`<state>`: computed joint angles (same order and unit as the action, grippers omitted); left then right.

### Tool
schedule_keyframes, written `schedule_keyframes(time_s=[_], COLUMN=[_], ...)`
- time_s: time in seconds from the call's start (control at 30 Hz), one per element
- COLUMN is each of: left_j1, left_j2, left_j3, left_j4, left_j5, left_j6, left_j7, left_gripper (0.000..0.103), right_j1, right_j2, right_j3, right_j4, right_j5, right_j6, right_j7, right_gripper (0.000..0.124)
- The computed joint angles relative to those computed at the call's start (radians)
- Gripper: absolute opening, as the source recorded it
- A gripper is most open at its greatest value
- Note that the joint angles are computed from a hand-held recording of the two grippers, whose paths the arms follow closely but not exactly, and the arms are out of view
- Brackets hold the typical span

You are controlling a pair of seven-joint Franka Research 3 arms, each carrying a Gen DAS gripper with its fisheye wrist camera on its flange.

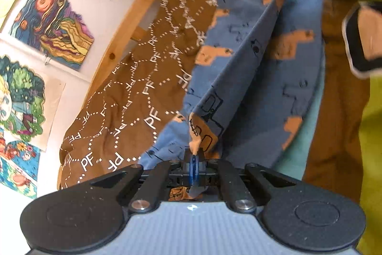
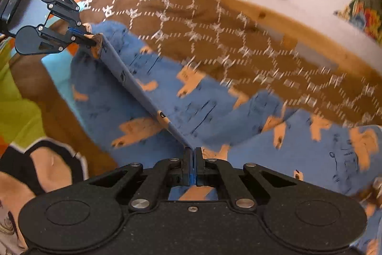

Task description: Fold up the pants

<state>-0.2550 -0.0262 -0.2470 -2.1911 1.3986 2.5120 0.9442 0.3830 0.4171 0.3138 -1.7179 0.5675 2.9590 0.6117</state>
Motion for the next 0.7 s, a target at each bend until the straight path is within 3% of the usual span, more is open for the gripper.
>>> schedule_keyframes(time_s=[0.27, 0.47, 0.7], left_j1=[-0.01, 0.011, 0.024], left_j2=[-0.017, -0.045, -0.048], left_j3=[-0.005, 0.002, 0.0], left_j4=[-0.033, -0.075, -0.09], left_j5=[0.135, 0.055, 0.041], left_j6=[-0.011, 0.064, 0.088], left_j7=[0.029, 0.149, 0.162], left_gripper=[0.002, 0.002, 0.002], right_j1=[0.011, 0.017, 0.045], right_j2=[-0.008, -0.048, -0.058], right_j3=[-0.007, -0.022, -0.055], right_j4=[-0.01, -0.045, -0.047], right_j5=[-0.027, -0.053, -0.093], right_j6=[-0.009, -0.042, -0.084], right_j7=[0.002, -0.048, -0.018], right_gripper=[0.0, 0.0, 0.0])
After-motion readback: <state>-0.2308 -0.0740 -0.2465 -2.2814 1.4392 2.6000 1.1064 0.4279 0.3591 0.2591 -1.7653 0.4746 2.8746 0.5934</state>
